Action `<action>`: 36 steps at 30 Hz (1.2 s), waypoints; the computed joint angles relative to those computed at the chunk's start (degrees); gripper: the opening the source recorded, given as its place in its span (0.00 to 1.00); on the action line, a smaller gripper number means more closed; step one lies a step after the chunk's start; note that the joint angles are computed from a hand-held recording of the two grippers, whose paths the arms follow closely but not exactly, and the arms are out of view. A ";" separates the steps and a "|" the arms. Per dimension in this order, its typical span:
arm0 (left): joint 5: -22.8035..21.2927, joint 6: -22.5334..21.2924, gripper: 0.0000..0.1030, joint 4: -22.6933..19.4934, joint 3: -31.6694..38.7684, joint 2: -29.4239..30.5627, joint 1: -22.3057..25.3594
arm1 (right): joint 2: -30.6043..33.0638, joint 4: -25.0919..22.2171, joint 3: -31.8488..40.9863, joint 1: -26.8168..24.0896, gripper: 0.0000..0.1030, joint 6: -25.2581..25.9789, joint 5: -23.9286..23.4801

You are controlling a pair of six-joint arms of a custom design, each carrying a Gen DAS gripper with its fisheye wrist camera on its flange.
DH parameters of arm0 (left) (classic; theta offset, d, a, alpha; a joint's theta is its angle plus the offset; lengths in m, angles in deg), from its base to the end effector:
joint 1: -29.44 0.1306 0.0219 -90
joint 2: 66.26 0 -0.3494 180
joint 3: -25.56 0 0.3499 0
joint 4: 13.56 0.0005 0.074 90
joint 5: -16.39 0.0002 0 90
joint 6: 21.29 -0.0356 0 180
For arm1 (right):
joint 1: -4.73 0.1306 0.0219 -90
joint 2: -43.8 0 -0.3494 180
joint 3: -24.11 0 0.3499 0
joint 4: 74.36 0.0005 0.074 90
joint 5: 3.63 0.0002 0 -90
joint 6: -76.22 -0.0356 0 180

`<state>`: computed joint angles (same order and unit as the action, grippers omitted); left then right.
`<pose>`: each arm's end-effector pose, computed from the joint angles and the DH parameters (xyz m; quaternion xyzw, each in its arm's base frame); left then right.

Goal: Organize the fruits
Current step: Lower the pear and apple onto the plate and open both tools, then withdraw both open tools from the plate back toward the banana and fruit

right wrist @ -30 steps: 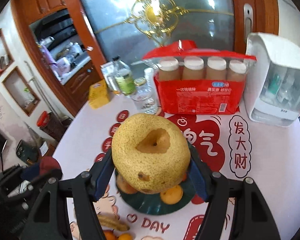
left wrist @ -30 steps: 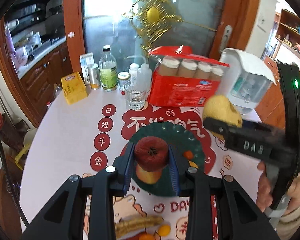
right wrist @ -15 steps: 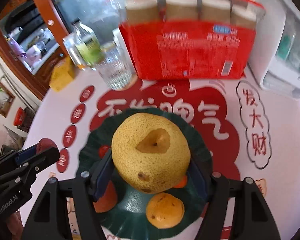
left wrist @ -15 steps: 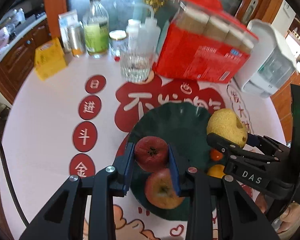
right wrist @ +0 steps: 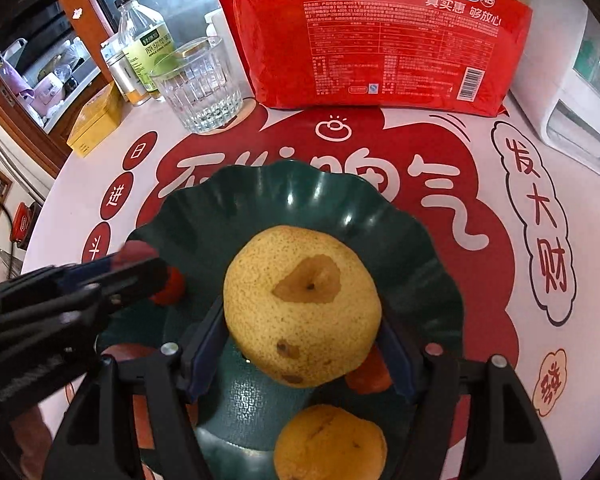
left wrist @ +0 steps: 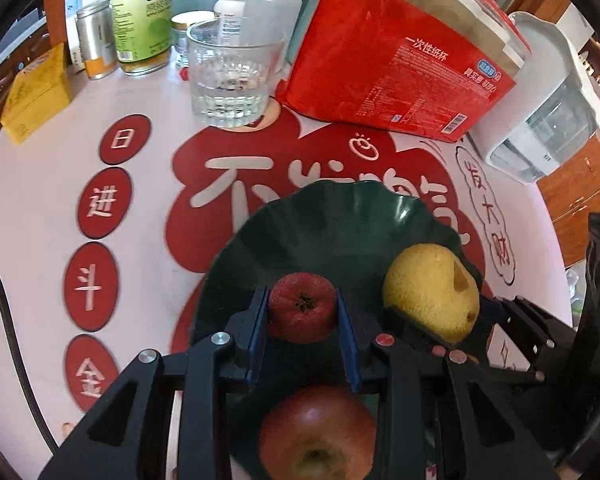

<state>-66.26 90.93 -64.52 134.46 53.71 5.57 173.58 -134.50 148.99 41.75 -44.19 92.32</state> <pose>0.5383 -0.2437 0.2695 0.0294 0.9680 -0.1516 0.1976 0.5136 0.3820 0.2700 -0.0450 0.9741 0.0776 0.2076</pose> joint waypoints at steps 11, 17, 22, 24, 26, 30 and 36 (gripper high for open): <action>-0.20 -2.60 0.34 -0.37 1.63 0.76 -1.70 | -3.84 6.12 -6.78 1.68 0.69 7.37 3.29; -0.91 -2.51 0.60 0.07 -0.49 -1.20 -1.53 | -6.52 8.58 -10.34 1.49 0.70 5.97 2.63; -1.30 -1.93 0.74 1.44 -3.43 -4.31 -1.55 | -8.55 9.75 -12.54 1.90 0.71 4.78 3.48; -1.62 -1.79 0.76 1.70 -4.37 -5.46 -1.55 | -9.23 9.98 -13.13 2.26 0.71 4.40 3.95; -1.71 -1.94 0.76 1.79 -5.38 -6.67 -1.56 | -9.76 9.94 -13.46 2.68 0.71 4.01 4.53; -3.04 -2.70 0.77 1.88 -7.73 -9.49 -1.92 | -10.74 8.72 -13.69 3.51 0.71 2.56 6.02; -3.88 -2.69 0.78 1.07 -11.12 -13.75 -2.07 | -13.05 8.00 -15.36 4.54 0.71 0.41 6.50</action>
<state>-70.14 88.24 -63.45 123.35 39.97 3.50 160.54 -126.49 133.63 46.29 -43.78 98.81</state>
